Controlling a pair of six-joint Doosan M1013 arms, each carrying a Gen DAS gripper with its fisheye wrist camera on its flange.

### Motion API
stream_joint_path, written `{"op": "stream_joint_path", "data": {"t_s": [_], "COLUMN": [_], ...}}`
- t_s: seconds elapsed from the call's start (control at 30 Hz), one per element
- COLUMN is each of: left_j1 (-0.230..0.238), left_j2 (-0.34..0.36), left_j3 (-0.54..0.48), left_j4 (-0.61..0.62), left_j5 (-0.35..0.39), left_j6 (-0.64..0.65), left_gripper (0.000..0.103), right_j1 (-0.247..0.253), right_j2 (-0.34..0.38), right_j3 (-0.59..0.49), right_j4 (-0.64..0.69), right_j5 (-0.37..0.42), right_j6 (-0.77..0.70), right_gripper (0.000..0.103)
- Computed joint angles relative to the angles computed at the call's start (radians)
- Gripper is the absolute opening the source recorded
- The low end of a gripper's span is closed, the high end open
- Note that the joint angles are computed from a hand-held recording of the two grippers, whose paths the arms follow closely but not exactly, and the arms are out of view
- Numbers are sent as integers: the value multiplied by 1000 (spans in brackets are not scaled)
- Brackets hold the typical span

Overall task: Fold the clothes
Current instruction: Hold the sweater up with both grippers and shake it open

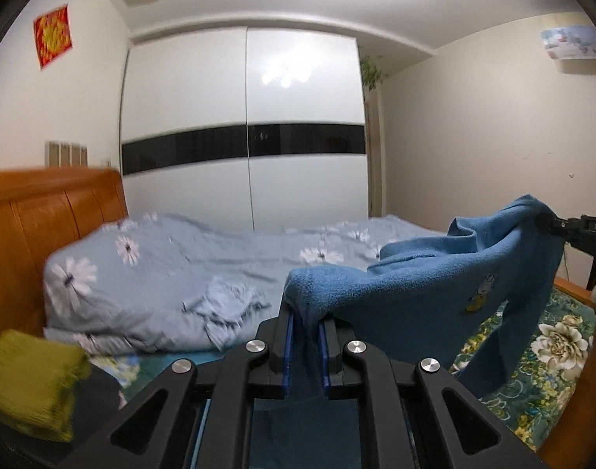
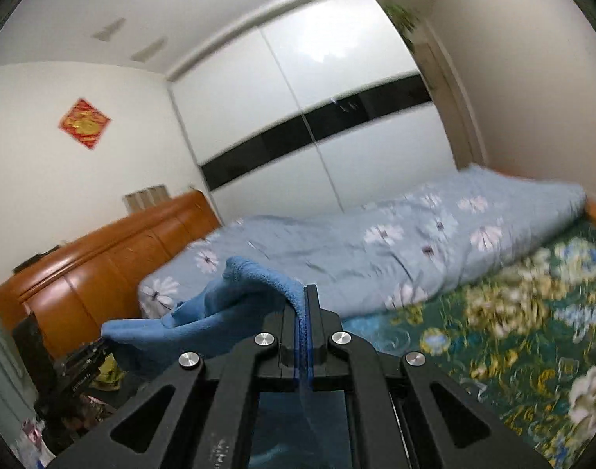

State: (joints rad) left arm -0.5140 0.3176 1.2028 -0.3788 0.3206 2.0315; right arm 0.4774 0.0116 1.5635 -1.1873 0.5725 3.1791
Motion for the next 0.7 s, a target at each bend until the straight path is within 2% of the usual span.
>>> {"op": "stream_joint_path", "data": {"t_s": [0.13, 0.23, 0.33, 0.43, 0.6, 0.7], "left_j1": [8, 14, 14, 5, 3, 2], "left_j2": [-26, -3, 57, 147, 295, 350], "left_j3": [-12, -57, -123, -195, -302, -333], "left_j4": [-5, 23, 99, 218, 272, 280], "left_j5": [23, 63, 142, 235, 391, 440], "left_j6": [32, 6, -72, -189, -295, -337], "left_gripper": [11, 12, 13, 13, 13, 13], "right_j1": [32, 18, -22, -80, -166, -194], "right_j2": [-26, -24, 9, 87, 188, 238], "right_j3": [-2, -22, -56, -107, -119, -132], "right_j4": [-88, -59, 90, 325, 592, 671], "right_j5": [-2, -12, -10, 49, 55, 75], "right_j6": [-9, -54, -192, -393, -506, -561], "right_gripper": [2, 2, 2, 2, 2, 2]}}
